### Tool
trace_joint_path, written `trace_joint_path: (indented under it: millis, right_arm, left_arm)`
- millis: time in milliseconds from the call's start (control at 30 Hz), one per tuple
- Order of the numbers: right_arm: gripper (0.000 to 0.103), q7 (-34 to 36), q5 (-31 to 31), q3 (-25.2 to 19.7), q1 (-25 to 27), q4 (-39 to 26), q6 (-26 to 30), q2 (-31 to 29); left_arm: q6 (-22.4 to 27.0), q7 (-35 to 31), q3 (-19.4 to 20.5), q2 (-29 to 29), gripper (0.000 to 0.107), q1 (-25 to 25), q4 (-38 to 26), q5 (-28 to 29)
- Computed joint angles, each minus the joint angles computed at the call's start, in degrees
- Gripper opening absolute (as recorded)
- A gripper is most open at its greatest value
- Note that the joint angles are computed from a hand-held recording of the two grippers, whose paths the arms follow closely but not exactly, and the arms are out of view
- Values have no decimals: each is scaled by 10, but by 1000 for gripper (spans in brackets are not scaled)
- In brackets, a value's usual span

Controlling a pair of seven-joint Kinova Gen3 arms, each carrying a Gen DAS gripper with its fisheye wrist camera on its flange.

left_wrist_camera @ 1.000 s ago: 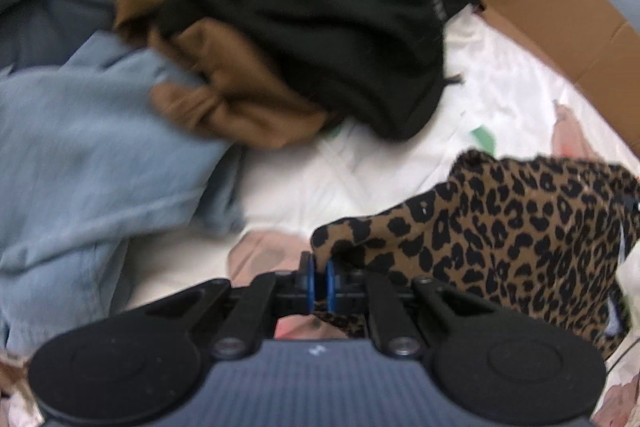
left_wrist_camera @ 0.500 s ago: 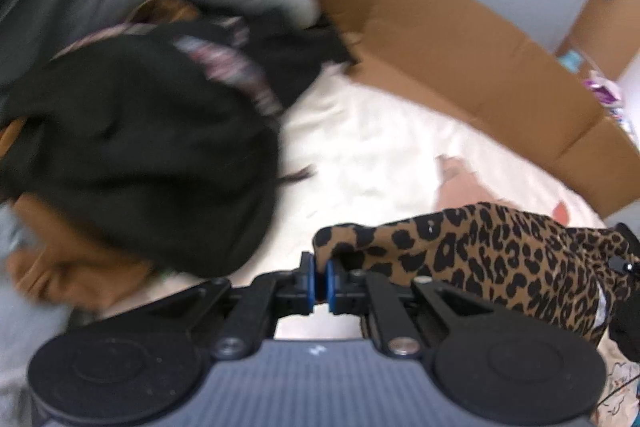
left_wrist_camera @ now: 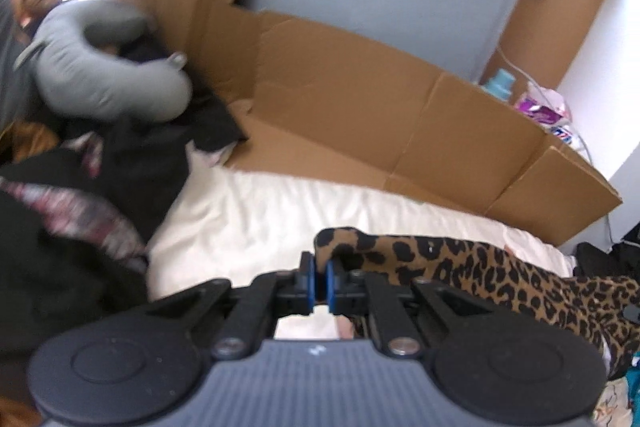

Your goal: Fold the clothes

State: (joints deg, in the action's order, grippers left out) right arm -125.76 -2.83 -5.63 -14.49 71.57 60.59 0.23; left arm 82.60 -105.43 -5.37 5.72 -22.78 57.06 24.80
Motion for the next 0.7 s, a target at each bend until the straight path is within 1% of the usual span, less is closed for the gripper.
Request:
trace_joint_path:
  millis: [133, 267, 467, 567, 633, 700]
  right_arm:
    - [3, -14, 2, 1, 4, 21, -7, -17]
    - [3, -44, -17, 6, 15, 51, -28, -29]
    - [3, -58, 2, -1, 15, 55, -25, -30]
    - [3, -58, -3, -2, 13, 62, -21, -33]
    - [3, -57, -20, 1, 14, 72, -20, -34]
    - [3, -56, -34, 3, 15, 79, -15, -33]
  left_arm:
    - [-12, -6, 12, 21, 6, 10, -23, -2]
    - [-20, -3, 24, 45, 6, 18, -41, -14]
    - [-27, -2, 42, 66, 6, 39, -55, -42]
    - [-21, 8, 45, 75, 6, 48, -63, -59]
    - [-1, 24, 45, 87, 7, 56, -79, -78]
    - [13, 36, 44, 93, 7, 74, -87, -114]
